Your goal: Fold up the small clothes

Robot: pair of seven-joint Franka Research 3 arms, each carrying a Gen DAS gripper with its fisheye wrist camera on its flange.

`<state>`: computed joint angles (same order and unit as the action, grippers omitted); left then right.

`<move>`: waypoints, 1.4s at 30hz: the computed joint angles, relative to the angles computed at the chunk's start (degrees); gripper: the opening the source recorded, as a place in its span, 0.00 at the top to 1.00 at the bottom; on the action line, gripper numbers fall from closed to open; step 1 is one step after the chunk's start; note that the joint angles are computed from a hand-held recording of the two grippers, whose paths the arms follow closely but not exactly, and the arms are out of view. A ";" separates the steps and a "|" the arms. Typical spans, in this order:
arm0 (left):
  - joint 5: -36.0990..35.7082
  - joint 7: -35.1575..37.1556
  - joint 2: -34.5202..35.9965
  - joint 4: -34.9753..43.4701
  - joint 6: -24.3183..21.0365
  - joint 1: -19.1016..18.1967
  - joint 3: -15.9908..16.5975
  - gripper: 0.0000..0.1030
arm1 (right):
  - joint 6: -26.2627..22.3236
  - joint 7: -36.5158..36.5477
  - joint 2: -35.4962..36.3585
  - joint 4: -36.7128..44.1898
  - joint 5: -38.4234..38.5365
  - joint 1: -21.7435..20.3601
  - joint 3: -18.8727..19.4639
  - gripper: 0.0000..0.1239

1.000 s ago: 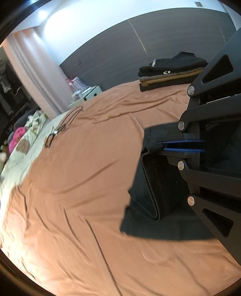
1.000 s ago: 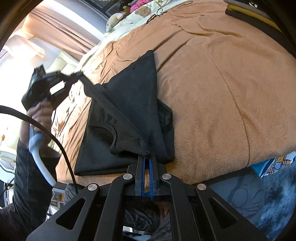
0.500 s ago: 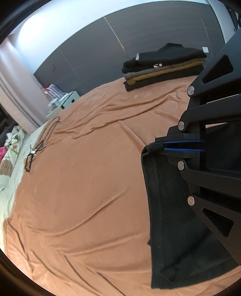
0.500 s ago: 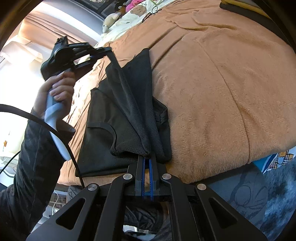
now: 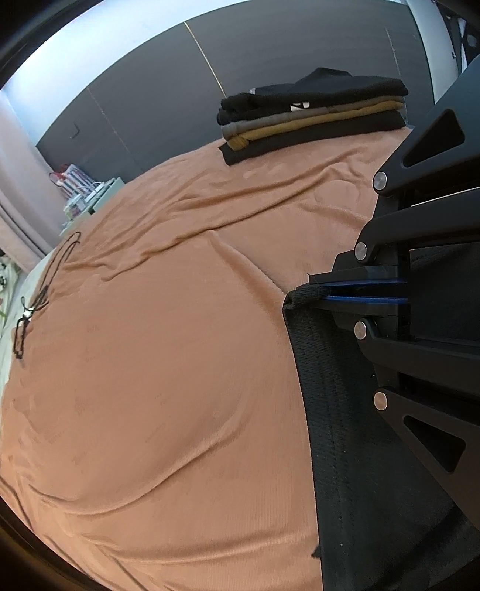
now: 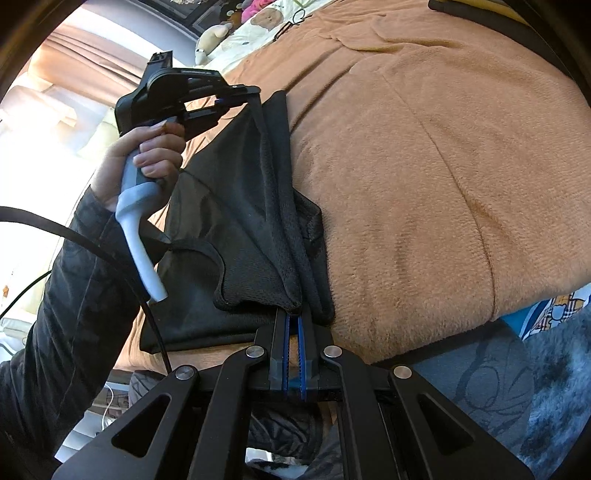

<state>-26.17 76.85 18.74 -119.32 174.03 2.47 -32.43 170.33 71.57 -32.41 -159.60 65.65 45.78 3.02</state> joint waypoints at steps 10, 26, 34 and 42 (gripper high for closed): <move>4.05 -3.94 -5.02 -2.38 -2.85 -4.40 5.17 0.57 | 2.30 6.60 -0.70 -1.31 -6.83 -0.12 1.90 1.00; -4.17 -6.47 -26.46 -24.68 -1.98 -12.21 15.39 0.36 | 1.39 17.18 -3.06 -2.99 -18.80 -2.88 3.10 0.68; -3.76 -9.48 -32.64 -32.23 -1.76 -18.36 21.24 0.34 | 2.53 20.39 -2.94 -3.32 -23.75 -1.68 1.53 0.56; -13.77 -3.77 -34.59 -37.58 1.81 -35.63 34.91 0.34 | 2.34 19.51 0.98 -0.59 -25.50 -0.25 0.58 0.56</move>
<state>-39.93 73.08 -15.85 -156.90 175.84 -33.16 2.48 172.67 91.08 -31.43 -160.18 40.15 45.53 3.60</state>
